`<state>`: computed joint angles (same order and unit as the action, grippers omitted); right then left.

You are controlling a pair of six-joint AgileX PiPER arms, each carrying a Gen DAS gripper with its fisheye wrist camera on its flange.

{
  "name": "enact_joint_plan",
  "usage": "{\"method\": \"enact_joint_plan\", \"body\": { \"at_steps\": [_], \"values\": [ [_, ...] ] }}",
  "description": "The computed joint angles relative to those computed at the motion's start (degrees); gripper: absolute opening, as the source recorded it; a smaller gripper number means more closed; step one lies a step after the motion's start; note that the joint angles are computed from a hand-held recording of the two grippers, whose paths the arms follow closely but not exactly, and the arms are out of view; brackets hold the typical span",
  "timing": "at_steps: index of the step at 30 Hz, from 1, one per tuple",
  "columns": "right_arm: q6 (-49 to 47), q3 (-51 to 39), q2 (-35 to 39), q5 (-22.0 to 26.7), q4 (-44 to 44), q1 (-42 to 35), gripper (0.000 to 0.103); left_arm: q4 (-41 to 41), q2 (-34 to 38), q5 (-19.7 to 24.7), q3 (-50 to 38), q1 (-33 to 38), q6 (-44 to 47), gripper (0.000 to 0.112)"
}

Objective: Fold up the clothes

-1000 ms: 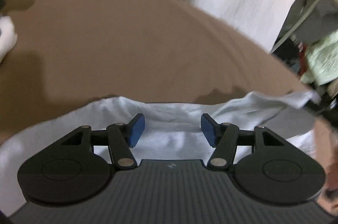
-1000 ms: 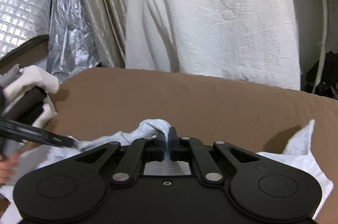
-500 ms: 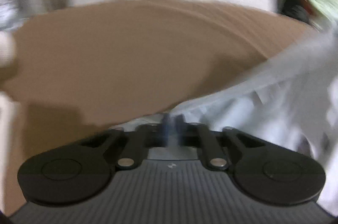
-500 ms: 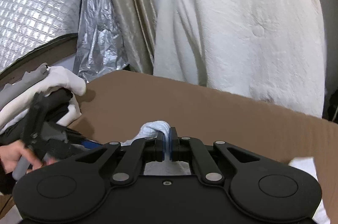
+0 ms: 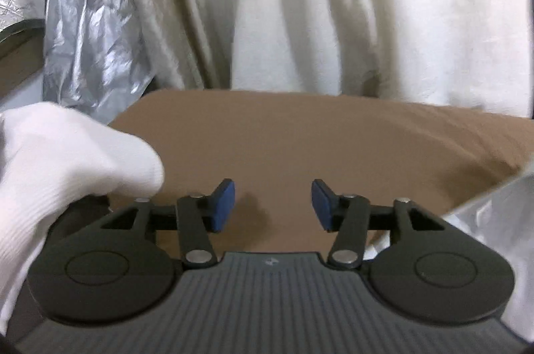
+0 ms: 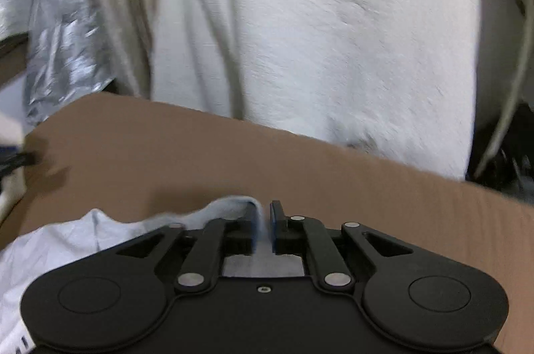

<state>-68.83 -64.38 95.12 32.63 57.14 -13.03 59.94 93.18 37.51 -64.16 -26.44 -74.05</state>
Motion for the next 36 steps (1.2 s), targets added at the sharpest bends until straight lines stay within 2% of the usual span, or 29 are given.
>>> {"method": "enact_joint_plan", "body": {
  "at_steps": [1, 2, 4, 9, 11, 13, 15, 16, 18, 20, 21, 22, 23, 24, 25, 28, 30, 31, 34, 36],
  "values": [
    [-0.76, 0.96, -0.11, -0.26, 1.27, -0.9, 0.029, -0.23, -3.5, -3.25, 4.42, 0.74, 0.33, 0.064],
    [-2.08, 1.72, -0.23, -0.03, 2.32, -1.85, 0.028, -1.23, -6.2, -4.36, 8.0, 0.95, 1.0, 0.066],
    [-3.31, 2.46, -0.7, 0.68, 2.0, -4.12, 0.029, -4.2, -10.71, -4.12, 14.11, 0.66, 2.82, 0.071],
    [-5.09, 3.74, -2.77, 2.2, 1.14, -11.11, 0.036, -9.98, -20.47, -3.37, 27.91, 1.61, 4.57, 0.074],
    [-6.06, 4.1, -3.62, 4.08, 1.69, -15.53, 0.039, -6.84, -23.1, -1.63, 31.78, -0.9, 1.71, 0.082],
    [-5.68, 4.28, -4.49, 7.77, 2.37, -20.72, 0.039, -0.84, -23.51, -1.71, 34.68, -2.53, -2.32, 0.099],
    [-4.93, 3.42, -4.65, 15.32, 1.67, -26.4, 0.044, 2.8, -21.23, -4.24, 36.07, -1.4, -4.47, 0.103],
    [-5.16, 3.07, -4.79, 18.27, 0.71, -28.61, 0.05, 2.43, -19.22, -7.64, 36.17, 1.28, -2.75, 0.103],
    [-7.2, 3.61, -5.52, 20.01, -0.58, -31.91, 0.06, -2.51, -15.43, -16.66, 36.02, 8.65, 3.0, 0.103],
    [-6.85, 4.09, -5.27, 20.44, -1.72, -34.53, 0.067, -7.63, -14.36, -22.86, 36.01, 14.06, 5.67, 0.103],
    [-5.56, 3.91, -4.33, 20.98, -2.11, -35.54, 0.069, -9.85, -14.26, -24.61, 35.8, 15.78, 8.05, 0.103],
    [-4.23, 3.65, -3.35, 21.51, -2.54, -36.52, 0.069, -9.78, -14.31, -24.78, 35.67, 15.96, 9.01, 0.098],
    [-1.81, 3.1, -1.8, 22.35, -3.21, -37.14, 0.069, -7.42, -14.49, -24.38, 35.72, 15.39, 7.97, 0.087],
    [1.13, 2.31, 0.08, 23.39, -3.95, -37.59, 0.069, -2.76, -15.48, -23.15, 36.19, 13.53, 4.99, 0.047],
    [3.62, 1.89, 1.78, 24.28, -4.18, -37.85, 0.069, 2.96, -16.58, -19.76, 36.61, 9.37, 0.24, 0.0],
    [7.83, 3.3, 6.17, 28.18, 0.86, -40.27, 0.069, 14.58, -15.27, -2.61, 35.92, -6.95, -10.17, 0.002],
    [9.82, 6.24, 8.57, 32.45, 7.45, -42.84, 0.069, 18.58, -14.46, 8.84, 35.4, -13.69, -15.08, 0.002],
    [10.38, 7.44, 9.27, 33.76, 8.78, -43.16, 0.069, 20.13, -14.26, 13.12, 35.17, -15.55, -16.46, 0.002],
    [9.46, 8.22, 8.0, 30.77, 6.57, -39.85, 0.069, 18.7, -16.64, 16.73, 32.78, -11.4, -18.19, 0.002],
    [8.11, 8.21, 6.26, 29.34, 5.15, -38.05, 0.07, 17.77, -13.97, 21.23, 30.79, -9.95, -19.49, 0.002]
  ]
}}
